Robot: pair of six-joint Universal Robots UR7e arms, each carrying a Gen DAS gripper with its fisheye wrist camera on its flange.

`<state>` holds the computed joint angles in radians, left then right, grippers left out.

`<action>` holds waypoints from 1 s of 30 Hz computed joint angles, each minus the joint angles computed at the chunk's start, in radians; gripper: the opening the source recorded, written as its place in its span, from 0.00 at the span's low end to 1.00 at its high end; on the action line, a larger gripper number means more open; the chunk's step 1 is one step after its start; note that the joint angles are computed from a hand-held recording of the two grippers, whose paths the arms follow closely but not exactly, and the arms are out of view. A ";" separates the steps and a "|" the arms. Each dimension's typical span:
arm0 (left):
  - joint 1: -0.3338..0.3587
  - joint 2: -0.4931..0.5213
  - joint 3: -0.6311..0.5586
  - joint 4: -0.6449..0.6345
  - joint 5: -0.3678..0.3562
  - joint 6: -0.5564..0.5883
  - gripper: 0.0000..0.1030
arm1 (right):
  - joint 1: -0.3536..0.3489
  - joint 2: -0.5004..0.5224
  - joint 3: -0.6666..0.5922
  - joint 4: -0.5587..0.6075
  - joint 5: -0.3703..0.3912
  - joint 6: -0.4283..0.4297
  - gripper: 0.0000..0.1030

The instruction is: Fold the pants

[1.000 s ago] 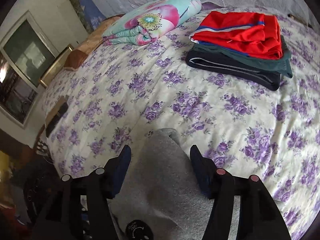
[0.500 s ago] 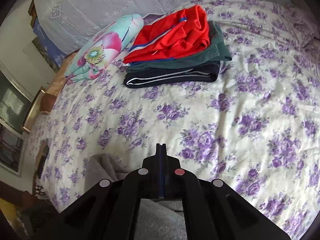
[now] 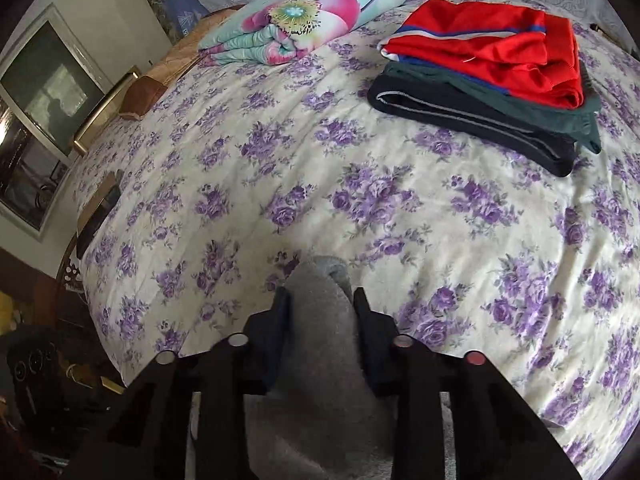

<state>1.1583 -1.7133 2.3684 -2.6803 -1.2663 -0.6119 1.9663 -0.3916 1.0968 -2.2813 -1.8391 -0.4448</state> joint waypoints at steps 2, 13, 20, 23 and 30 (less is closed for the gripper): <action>0.001 0.023 -0.020 0.015 0.020 0.002 0.16 | -0.001 -0.042 0.065 -0.070 0.027 -0.032 0.22; 0.034 0.116 -0.071 -0.040 -0.078 0.119 0.12 | -0.052 -0.145 0.159 -0.227 0.099 0.101 0.19; 0.088 0.012 0.020 0.061 -0.120 -0.051 0.00 | -0.087 -0.132 0.131 -0.255 0.136 0.222 0.18; 0.030 -0.052 0.042 0.022 -0.011 -0.066 0.00 | -0.082 -0.122 0.119 -0.233 0.138 0.196 0.18; -0.017 0.085 -0.111 -0.010 0.090 0.031 0.57 | -0.084 -0.166 0.190 -0.280 0.154 0.175 0.18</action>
